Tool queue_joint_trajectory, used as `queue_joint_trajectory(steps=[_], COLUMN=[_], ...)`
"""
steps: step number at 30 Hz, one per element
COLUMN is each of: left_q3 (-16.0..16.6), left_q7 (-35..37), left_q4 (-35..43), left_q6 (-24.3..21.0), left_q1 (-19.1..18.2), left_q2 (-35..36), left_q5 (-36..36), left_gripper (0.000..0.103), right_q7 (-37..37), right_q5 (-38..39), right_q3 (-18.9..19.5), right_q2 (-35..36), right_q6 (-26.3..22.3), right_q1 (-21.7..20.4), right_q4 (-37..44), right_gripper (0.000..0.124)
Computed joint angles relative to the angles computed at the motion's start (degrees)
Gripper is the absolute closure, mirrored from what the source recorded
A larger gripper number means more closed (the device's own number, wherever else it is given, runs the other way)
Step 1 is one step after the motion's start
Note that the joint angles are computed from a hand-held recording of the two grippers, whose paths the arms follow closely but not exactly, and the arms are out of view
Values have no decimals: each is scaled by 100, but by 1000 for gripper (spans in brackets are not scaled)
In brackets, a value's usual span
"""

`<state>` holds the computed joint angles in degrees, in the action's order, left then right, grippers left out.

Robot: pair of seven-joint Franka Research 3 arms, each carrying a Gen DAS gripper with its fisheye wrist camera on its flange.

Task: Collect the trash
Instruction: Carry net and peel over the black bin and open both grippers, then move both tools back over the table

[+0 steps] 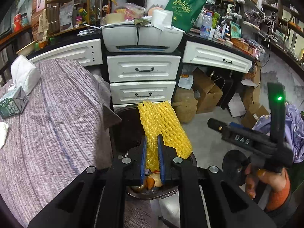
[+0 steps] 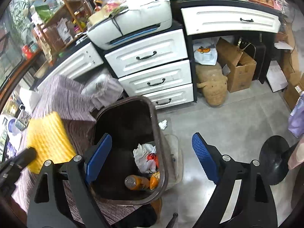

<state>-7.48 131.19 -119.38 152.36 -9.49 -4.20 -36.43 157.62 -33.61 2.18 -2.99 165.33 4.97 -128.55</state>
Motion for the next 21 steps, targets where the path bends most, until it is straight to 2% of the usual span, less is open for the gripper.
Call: queue_joint_trajectory(steps=[9, 13, 15, 16, 18, 21], left_q3=[-188, -269, -301, -316, -344, -361], left_q7=[-492, -587, -574, -551, -511, -430], left_q4=[136, 226, 274, 273, 197, 114], left_q6=[94, 25, -64, -58, 108, 242], left_q1=[15, 61, 83, 94, 102, 87], left_q2=[362, 489, 537, 544, 520, 470], left_q5=[774, 869, 918, 899, 840, 775], left_gripper=[91, 89, 80, 65, 42, 35], right_q7=[-43, -7, 9, 14, 8, -24], right_q5=[85, 76, 67, 70, 90, 129], right_q3=[17, 30, 35, 36, 28, 22], right_q2=[-46, -52, -56, -55, -55, -45], right_q6=[40, 52, 36, 25, 36, 11], right_q1=[-46, -54, -57, -57, -60, -62], right_q4=[-41, -49, -47, -45, -59, -53], right_gripper=[38, 38, 38, 37, 37, 37])
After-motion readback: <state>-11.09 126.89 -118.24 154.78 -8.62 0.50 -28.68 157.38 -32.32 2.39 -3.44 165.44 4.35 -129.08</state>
